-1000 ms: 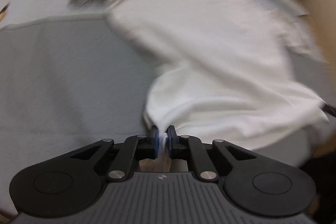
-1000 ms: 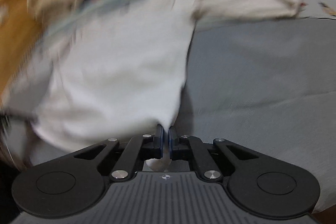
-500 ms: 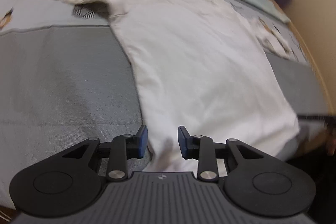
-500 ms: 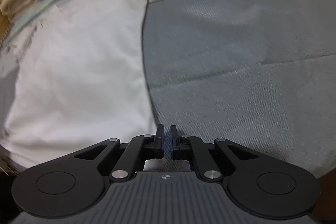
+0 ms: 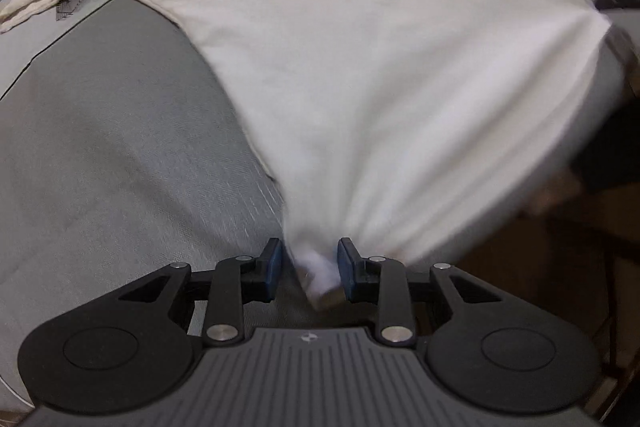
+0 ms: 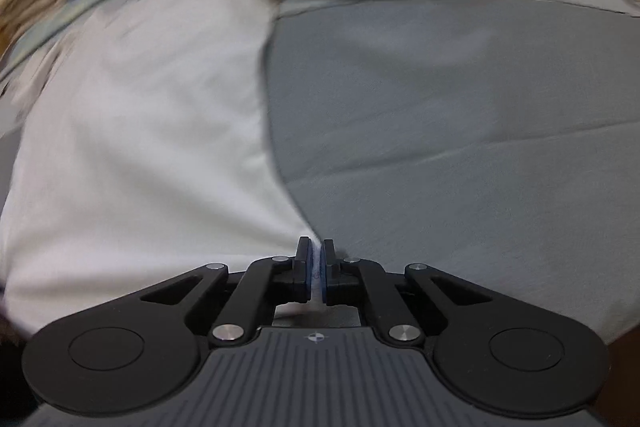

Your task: Fold small clothes

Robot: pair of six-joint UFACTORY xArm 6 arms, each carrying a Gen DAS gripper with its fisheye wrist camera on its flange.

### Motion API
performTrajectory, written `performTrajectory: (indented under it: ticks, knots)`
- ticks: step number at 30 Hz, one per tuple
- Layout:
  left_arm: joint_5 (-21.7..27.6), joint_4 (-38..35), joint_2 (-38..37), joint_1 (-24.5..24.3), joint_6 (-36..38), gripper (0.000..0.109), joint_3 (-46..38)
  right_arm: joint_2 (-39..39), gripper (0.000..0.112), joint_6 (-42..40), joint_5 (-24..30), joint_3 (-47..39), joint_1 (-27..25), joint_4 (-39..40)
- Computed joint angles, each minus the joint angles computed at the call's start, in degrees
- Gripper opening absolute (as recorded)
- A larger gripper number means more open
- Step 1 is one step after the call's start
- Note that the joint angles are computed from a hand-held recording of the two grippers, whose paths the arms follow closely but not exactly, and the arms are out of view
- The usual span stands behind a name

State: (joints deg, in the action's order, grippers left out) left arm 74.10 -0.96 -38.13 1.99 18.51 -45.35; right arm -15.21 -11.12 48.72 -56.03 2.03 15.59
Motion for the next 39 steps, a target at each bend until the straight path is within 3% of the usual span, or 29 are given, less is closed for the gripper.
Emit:
performTrajectory:
  ticks: [3, 7, 9, 11, 14, 16, 17, 18, 21, 24, 28, 31, 35, 37, 39]
  knots:
    - [-0.75, -1.93, -1.34, 2.52, 1.02, 0.035, -0.16, 1.29, 0.0, 3.1, 1.62, -1.36, -0.01, -4.47]
    - [-5.18, -11.21, -3.06, 8.26, 0.96, 0.036, 0.43, 2.07, 0.003, -1.01, 3.74, -2.36, -0.33, 2.98]
    - [-6.42, -13.86, -1.62, 8.94, 0.53, 0.036, -0.86, 1.15, 0.024, -2.87, 3.72, -1.83, -0.66, 5.74]
    - [-7.41, -13.15, 0.29, 7.92, -1.1, 0.036, -1.46, 1.14, 0.035, -3.02, 3.98, -1.82, -0.58, 7.27]
    - [-7.37, -8.03, 3.15, 4.84, -5.82, 0.034, -1.33, 2.18, 0.035, -1.91, 4.95, -1.91, 0.92, 3.08]
    - [-6.67, -5.21, 3.52, 2.92, -7.7, 0.015, -0.32, 2.19, 0.03, -2.09, 5.13, -1.89, 1.92, 0.72]
    - [-6.6, -5.14, 3.44, 2.84, -7.08, 0.008, -0.21, 1.86, 0.004, -2.99, 5.0, -1.81, 2.3, 0.23]
    - [-6.81, -5.36, 2.9, 2.95, -6.54, 0.005, 0.01, 1.67, 0.005, -4.26, 5.47, -1.92, 2.23, 1.05]
    - [-7.69, -2.01, 1.16, 2.9, -9.49, 0.005, 0.56, -0.19, 0.004, -5.66, 4.11, -1.15, 1.5, 3.34]
    - [-5.07, -2.03, 0.83, 1.88, -8.06, 0.005, 0.43, -1.19, 0.004, -4.89, 2.96, -0.82, 0.62, 2.47]
    - [-4.23, -1.98, 1.18, 1.06, -7.66, 0.009, -0.12, 0.04, 0.004, -4.25, 6.87, -1.45, 1.64, -3.38]
    - [-9.66, -1.53, -0.8, 1.19, -9.16, 0.014, 0.84, 0.56, 0.004, -4.65, 7.64, -2.26, 2.53, -3.99]
    - [-12.96, -8.43, -1.89, 0.68, -5.49, 0.014, 0.91, -0.88, 0.009, -6.04, 2.92, -1.35, 1.83, 1.99]
    - [-12.13, -10.06, -1.09, -0.6, -3.82, 0.017, 0.73, -0.81, 0.009, -7.05, 2.92, -1.43, 1.71, 3.59]
    - [-8.34, -6.66, 1.92, -2.67, -5.25, 0.02, -0.51, 0.74, 0.007, -6.2, 5.74, -2.34, 2.57, 0.18]
